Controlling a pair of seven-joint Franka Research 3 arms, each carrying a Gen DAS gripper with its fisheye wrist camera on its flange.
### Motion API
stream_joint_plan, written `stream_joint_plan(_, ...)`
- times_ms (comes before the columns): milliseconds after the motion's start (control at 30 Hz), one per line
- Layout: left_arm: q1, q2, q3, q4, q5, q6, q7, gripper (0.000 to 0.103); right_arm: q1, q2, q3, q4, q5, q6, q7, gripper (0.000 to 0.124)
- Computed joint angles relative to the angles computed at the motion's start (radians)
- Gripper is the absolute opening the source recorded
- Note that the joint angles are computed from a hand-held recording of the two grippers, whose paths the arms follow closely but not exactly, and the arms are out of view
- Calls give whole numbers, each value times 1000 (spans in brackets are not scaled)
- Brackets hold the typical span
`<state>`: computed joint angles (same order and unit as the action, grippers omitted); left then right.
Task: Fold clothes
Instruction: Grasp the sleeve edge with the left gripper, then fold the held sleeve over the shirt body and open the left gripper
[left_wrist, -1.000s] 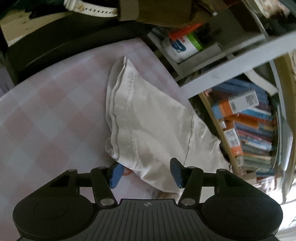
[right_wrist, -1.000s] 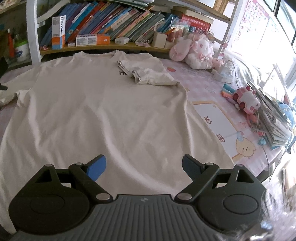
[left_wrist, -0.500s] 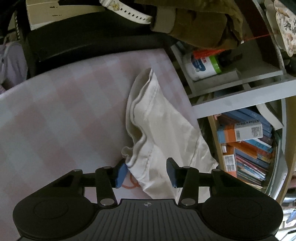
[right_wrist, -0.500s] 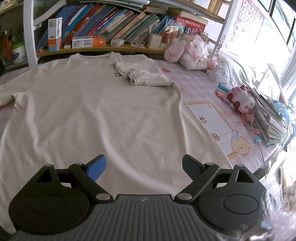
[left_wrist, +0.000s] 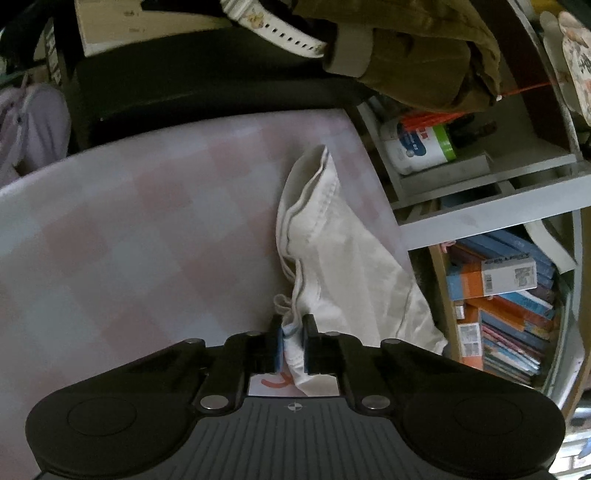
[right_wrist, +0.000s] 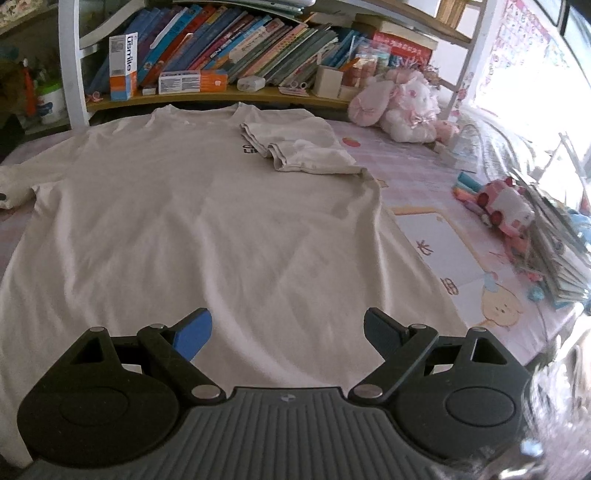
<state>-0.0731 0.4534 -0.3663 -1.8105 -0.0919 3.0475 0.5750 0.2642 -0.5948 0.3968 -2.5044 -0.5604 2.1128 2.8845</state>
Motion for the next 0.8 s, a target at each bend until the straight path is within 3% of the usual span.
stream_joint_plan(233, -236, -30, 247, 46, 198, -59, -221, 7, -34, -84, -123, -146, -17, 266, -163, 89)
stream_joint_plan(433, -384, -4, 357, 184, 439, -211, -433, 7, -86, -161, -227, -277, 32, 477, -353, 89)
stream_joint_plan(467, -396, 4, 354, 219, 479, -232, -433, 7, -89, -169, -249, -295, 47, 504, -387, 89)
stream_joint_plan(633, -375, 139, 208, 486, 512, -356, -179, 7, -101, -195, -335, -359, 119, 596, -542, 89)
stream_joint_plan(800, -455, 346, 145, 810, 478, -554, 163, 9, -126, -201, -361, -381, 180, 631, -646, 89)
